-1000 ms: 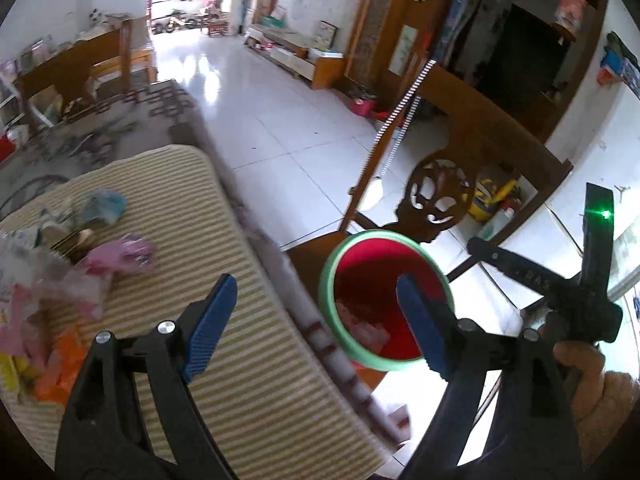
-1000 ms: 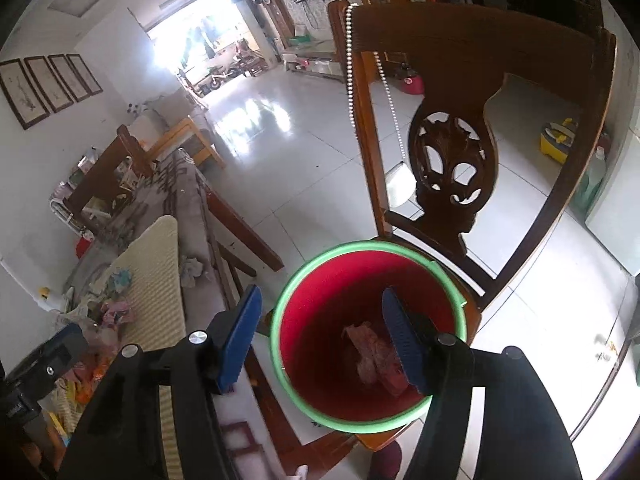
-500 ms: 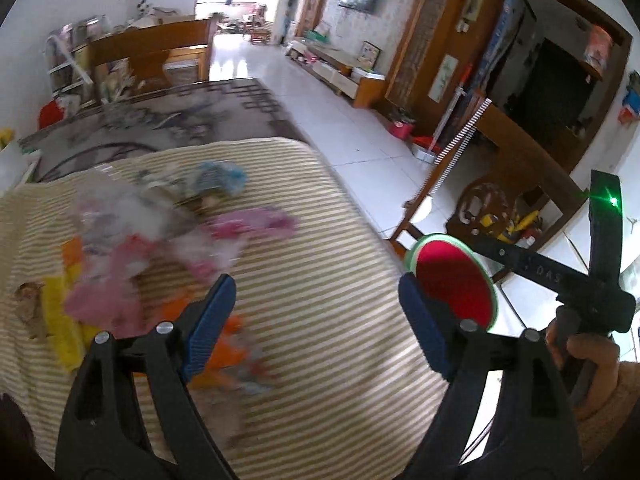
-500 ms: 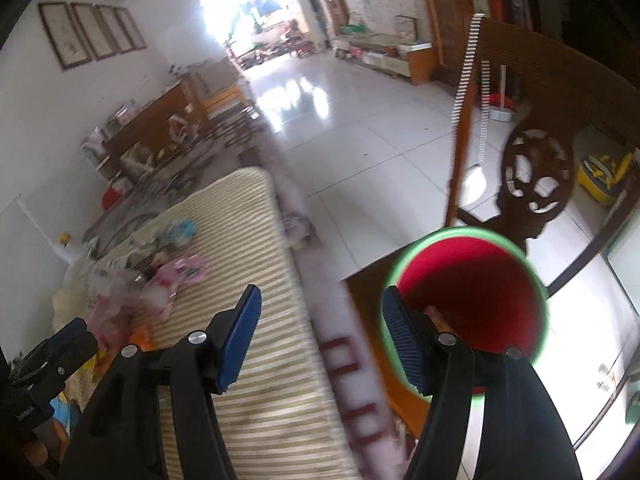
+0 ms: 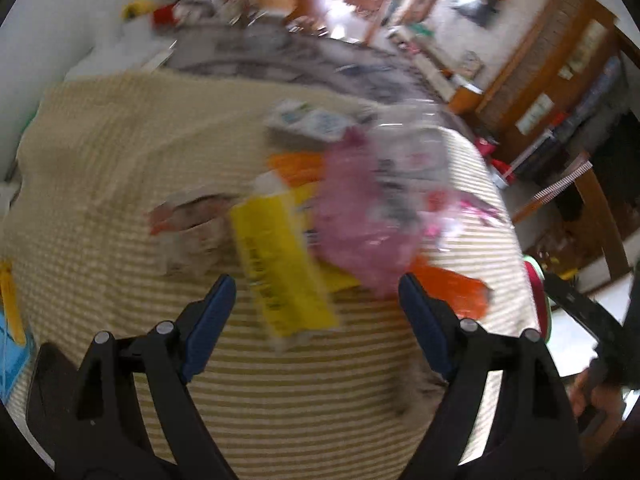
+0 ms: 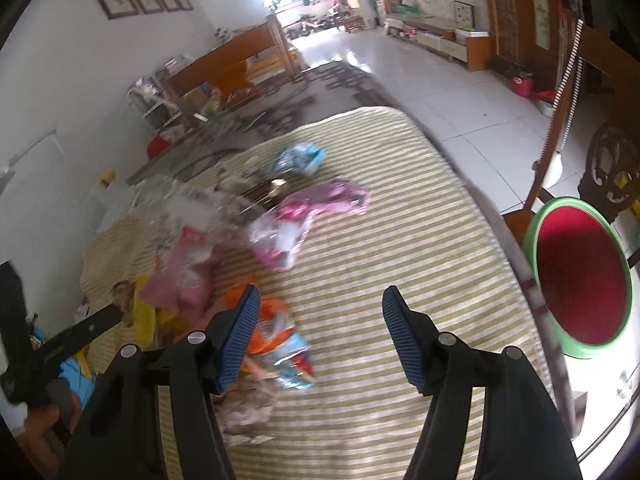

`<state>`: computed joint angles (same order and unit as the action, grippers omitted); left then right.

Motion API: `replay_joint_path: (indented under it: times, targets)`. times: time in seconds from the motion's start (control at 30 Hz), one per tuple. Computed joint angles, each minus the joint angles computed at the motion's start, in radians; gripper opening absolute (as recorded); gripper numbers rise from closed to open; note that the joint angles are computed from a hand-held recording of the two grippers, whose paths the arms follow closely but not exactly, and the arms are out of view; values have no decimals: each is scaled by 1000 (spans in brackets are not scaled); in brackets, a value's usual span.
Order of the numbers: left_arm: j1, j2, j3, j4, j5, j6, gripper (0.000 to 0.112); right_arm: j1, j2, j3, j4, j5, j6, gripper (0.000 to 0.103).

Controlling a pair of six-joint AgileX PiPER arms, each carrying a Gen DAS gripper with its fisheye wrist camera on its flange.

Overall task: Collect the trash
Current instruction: 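Grasp the yellow paper strip with the left tool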

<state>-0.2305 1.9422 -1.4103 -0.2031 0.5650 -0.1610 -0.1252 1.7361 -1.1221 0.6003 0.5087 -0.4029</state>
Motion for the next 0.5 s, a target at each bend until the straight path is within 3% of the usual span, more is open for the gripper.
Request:
replay_joint_path:
  times: [0.17, 0.4, 0.5]
  targets:
    - [71, 112, -88, -199, 85, 151, 81, 31, -44, 14, -145, -33, 143, 62]
    - [109, 246, -246, -255, 171, 183, 80, 3, -82, 53, -217, -46, 249, 62]
    - [137, 254, -248, -340, 195, 261, 68, 2, -71, 53, -214, -47, 259, 62]
